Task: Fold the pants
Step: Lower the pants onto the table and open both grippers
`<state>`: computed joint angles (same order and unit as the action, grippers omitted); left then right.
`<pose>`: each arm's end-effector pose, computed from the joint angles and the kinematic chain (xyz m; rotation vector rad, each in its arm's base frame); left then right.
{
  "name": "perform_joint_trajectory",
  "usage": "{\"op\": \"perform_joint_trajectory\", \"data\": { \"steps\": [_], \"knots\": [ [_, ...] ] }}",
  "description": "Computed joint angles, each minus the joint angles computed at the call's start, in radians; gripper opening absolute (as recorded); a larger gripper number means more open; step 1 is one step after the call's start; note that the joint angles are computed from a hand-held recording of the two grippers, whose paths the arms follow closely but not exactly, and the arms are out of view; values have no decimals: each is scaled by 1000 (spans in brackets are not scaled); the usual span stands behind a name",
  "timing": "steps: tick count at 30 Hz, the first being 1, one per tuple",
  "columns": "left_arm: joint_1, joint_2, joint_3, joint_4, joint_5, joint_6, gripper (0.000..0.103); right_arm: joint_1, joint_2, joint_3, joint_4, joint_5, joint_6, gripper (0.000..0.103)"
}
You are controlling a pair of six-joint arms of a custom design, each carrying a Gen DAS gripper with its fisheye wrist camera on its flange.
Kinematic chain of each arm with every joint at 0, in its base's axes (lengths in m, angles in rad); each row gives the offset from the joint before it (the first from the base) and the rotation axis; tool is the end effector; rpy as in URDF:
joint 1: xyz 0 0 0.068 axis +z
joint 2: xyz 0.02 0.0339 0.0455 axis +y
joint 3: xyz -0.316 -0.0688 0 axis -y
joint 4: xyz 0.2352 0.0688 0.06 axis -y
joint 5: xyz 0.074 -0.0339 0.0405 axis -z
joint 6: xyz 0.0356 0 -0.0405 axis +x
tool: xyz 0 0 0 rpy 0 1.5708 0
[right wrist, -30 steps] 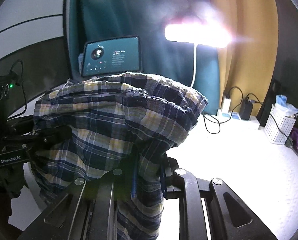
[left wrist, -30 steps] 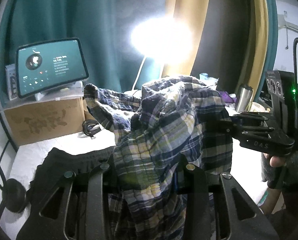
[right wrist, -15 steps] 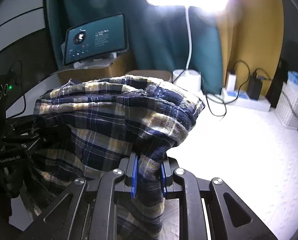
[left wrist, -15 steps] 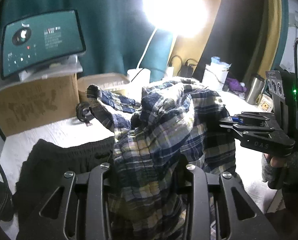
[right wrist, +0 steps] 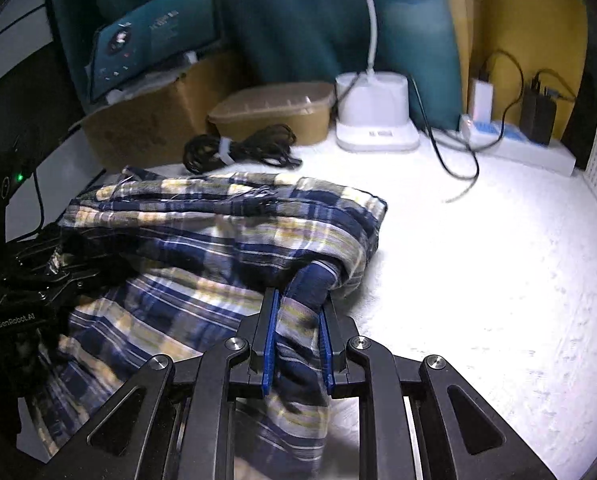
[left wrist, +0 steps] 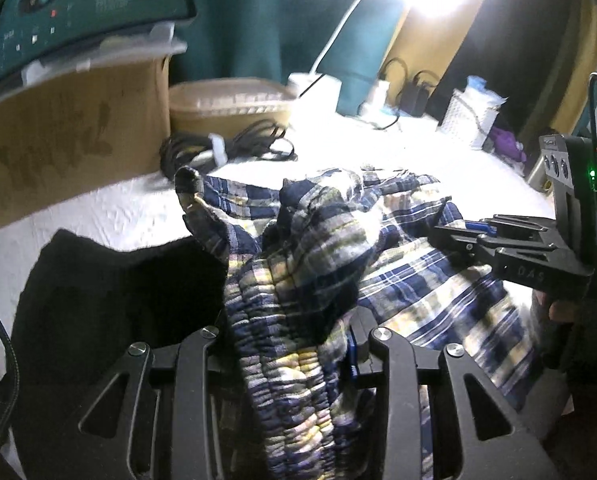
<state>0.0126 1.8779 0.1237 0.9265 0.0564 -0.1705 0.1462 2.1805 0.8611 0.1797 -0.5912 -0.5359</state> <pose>0.2057 0.0006 0.0919 -0.1933 2.3937 -0.1413 0.3541 0.0722 0.0656 -1.0079 2.3340 0.6503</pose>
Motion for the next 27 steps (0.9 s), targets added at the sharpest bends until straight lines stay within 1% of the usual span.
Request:
{"op": "perform_joint_trajectory", "data": {
  "steps": [2, 5, 6, 9, 10, 12, 15, 16, 18, 19, 20, 22, 23, 24, 25, 27],
  "knots": [
    [21, 29, 7, 5, 16, 14, 36, -7, 37, 41, -31, -2, 12, 19],
    [46, 44, 5, 14, 36, 34, 37, -14, 62, 76, -38, 10, 37, 29],
    [48, 45, 2, 15, 37, 37, 37, -17, 63, 83, -44, 12, 39, 29],
    [60, 36, -3, 7, 46, 44, 38, -30, 62, 73, -24, 24, 41, 31],
    [55, 37, 3, 2, 40, 41, 38, -32, 58, 59, 1, 44, 48, 34],
    [51, 26, 9, -16, 35, 33, 39, -43, 43, 30, 39, 68, 54, 43],
    [70, -7, 15, -53, 58, 21, 42, -60, 35, 13, 64, 95, 55, 44],
    [73, -41, 17, -87, 65, 20, 43, -63, 28, 3, 80, 113, 58, 44],
    [58, -94, 13, -125, 36, 28, 44, -71, 15, -16, 122, 156, 71, 44],
    [52, -135, 0, -136, 14, 33, 45, -77, 12, -22, 144, 195, 87, 44],
    [55, -160, -1, -156, 8, 32, 45, -84, 13, -14, 135, 202, 95, 44],
    [71, -227, -3, -206, 10, 22, 50, -109, 9, 5, 102, 177, 106, 44],
    [73, -248, -7, -211, 9, 22, 52, -115, -1, 1, 104, 160, 104, 44],
    [70, -286, -12, -222, 4, 22, 58, -118, -12, -4, 107, 142, 99, 44],
    [67, -322, -14, -237, 2, 24, 60, -118, -28, -10, 107, 123, 97, 44],
    [55, -386, -8, -268, -14, 22, 60, -110, -46, -13, 103, 102, 97, 44]
  ]
}}
